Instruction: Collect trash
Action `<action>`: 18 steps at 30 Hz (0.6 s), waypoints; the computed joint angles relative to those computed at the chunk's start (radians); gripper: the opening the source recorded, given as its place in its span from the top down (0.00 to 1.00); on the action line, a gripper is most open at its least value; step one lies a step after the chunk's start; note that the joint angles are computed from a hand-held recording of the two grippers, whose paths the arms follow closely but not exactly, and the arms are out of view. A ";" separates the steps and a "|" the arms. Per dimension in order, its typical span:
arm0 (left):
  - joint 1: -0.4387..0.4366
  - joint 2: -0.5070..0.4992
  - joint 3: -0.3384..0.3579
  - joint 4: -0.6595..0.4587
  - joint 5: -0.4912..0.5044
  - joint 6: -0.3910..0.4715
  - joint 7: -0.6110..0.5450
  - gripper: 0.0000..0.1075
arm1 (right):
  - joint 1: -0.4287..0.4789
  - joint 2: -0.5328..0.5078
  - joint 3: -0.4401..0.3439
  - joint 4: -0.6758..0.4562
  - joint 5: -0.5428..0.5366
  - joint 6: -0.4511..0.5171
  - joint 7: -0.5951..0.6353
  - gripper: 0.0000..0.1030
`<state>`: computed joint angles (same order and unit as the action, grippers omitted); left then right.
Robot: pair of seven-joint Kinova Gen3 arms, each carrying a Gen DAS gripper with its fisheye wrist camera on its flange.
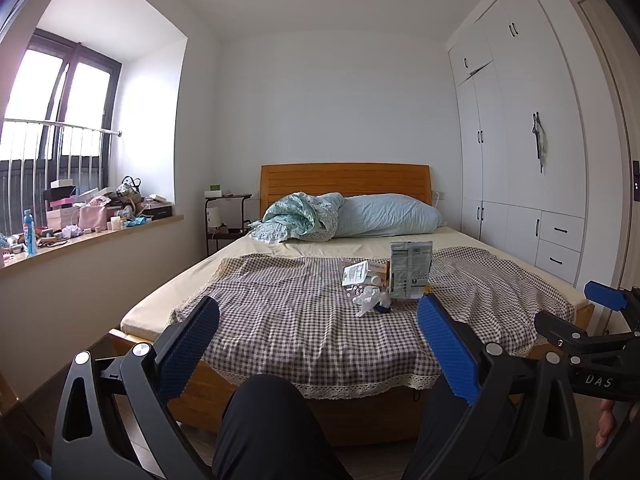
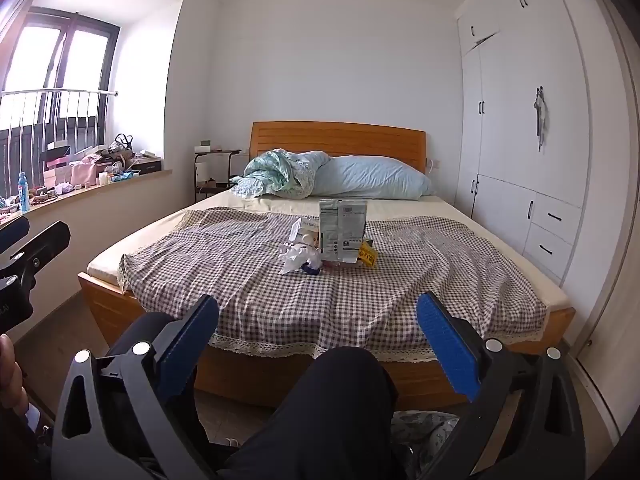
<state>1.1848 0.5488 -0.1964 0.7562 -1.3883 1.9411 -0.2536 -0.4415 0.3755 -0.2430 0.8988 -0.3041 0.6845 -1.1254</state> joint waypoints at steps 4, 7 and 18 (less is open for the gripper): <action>0.000 -0.004 0.002 0.005 0.003 -0.001 0.005 0.11 | -0.003 0.000 0.003 -0.004 0.005 0.007 -0.003 0.08; -0.002 -0.006 0.004 0.005 0.003 -0.001 0.004 0.11 | -0.005 0.002 0.005 -0.011 0.007 0.018 -0.006 0.08; 0.001 -0.006 0.005 0.012 -0.004 0.001 0.008 0.11 | -0.005 -0.001 0.007 -0.013 0.011 0.020 -0.011 0.08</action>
<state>1.1858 0.5431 -0.1915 0.7679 -1.3924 1.9420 -0.2460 -0.4469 0.3748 -0.2359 0.8861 -0.2935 0.7048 -1.1360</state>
